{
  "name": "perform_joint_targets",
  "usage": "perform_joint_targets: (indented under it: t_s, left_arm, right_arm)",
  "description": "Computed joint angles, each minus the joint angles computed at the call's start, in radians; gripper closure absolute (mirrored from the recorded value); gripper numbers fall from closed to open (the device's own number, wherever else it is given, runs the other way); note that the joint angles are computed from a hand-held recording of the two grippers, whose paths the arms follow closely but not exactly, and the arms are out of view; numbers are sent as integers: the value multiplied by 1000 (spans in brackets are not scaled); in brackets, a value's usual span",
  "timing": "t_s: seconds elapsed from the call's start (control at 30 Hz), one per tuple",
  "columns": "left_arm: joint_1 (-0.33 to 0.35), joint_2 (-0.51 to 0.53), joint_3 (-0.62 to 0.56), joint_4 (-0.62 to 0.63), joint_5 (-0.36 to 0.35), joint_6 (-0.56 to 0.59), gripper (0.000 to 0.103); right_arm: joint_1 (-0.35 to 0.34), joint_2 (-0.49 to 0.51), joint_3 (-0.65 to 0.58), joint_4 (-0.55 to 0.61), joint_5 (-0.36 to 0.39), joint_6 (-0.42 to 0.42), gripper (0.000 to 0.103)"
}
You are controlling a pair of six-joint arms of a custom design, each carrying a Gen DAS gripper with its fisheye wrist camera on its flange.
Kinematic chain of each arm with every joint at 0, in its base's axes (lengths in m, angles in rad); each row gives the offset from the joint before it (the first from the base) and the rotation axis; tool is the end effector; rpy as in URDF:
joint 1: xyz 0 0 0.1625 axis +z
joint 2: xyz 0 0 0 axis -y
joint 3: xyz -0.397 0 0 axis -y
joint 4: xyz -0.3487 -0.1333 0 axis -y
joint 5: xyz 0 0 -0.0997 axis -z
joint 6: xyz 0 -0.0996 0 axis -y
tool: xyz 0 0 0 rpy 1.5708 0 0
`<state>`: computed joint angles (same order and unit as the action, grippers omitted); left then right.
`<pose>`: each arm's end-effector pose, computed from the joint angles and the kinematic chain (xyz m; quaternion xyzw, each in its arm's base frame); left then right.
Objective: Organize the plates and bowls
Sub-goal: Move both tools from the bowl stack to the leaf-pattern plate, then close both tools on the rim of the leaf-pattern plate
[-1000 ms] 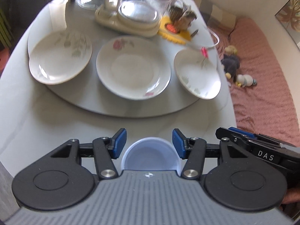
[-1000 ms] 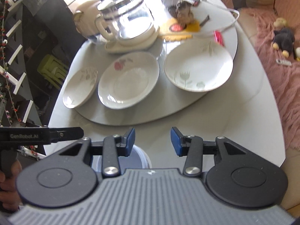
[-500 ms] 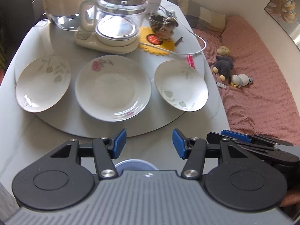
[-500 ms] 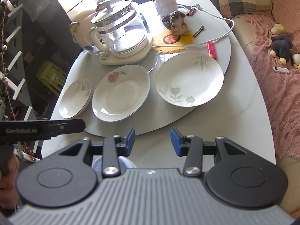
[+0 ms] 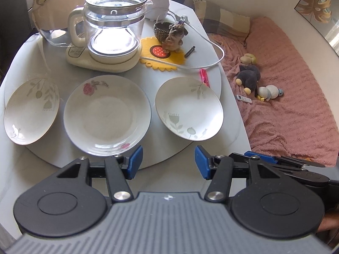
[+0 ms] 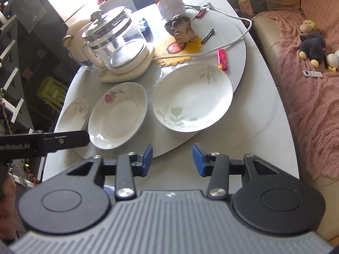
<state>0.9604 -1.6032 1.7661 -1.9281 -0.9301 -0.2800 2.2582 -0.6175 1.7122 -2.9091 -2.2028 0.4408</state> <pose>-0.0968 -0.4747 0.4437 0.1252 0.9368 -0.2181 0.2432 0.4380 -0.4162 0.0285 0.0786 -0.9409 0.2625 0.1989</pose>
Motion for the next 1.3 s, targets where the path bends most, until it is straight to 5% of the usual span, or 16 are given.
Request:
perform_joint_targets:
  t_s: [0.73,1.3]
  left_arm:
    - [132,301,-132,-180,-53,96,43]
    - [294,620,-470,-187,-112,344,44]
  right_arm:
    - [-156,-12,-18,-30,-13,-44,58]
    - [-266,74,-103,-26,66,-50,58]
